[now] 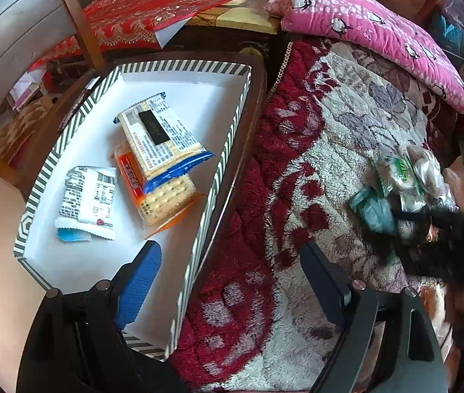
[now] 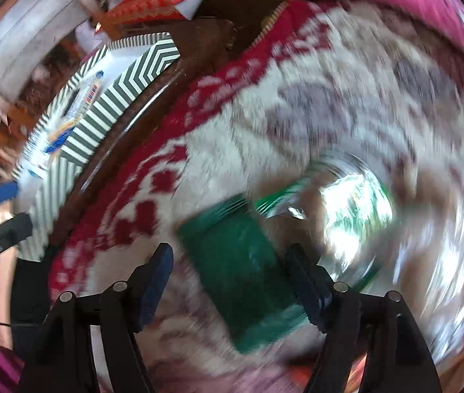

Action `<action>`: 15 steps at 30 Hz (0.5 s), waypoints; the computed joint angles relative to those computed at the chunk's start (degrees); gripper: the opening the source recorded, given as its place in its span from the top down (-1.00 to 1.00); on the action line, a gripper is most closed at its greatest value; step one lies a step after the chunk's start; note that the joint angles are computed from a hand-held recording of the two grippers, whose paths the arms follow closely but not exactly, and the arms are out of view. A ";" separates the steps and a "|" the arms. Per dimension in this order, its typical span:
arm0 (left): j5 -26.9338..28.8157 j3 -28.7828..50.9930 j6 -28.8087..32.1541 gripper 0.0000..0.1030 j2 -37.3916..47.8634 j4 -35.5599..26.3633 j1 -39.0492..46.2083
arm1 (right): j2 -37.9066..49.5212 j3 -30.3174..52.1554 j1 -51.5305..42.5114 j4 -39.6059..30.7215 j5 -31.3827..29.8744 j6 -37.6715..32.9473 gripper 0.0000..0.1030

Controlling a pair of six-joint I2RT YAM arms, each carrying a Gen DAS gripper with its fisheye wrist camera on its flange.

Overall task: Organize snacks
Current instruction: 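Grasp the green packet with left tool while right tool grasps red rose-print packet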

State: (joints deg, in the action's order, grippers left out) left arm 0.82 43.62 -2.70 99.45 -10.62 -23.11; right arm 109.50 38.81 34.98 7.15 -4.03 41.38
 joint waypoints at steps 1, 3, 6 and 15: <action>0.28 0.11 -0.28 -0.67 0.34 0.03 -0.20 | -1.18 -2.18 1.07 2.57 -1.43 2.24 -0.55; 0.42 0.46 -0.71 -0.67 1.18 -0.19 -1.12 | -4.46 -6.70 5.29 7.33 -0.68 7.07 -0.55; 1.46 0.84 -1.50 -0.67 2.21 -0.49 -3.22 | -10.24 -10.33 12.11 5.34 7.40 12.79 -0.55; 8.18 8.28 -3.50 -0.67 11.28 -1.86 -12.96 | -30.61 -22.37 19.05 -5.28 18.75 26.22 -0.56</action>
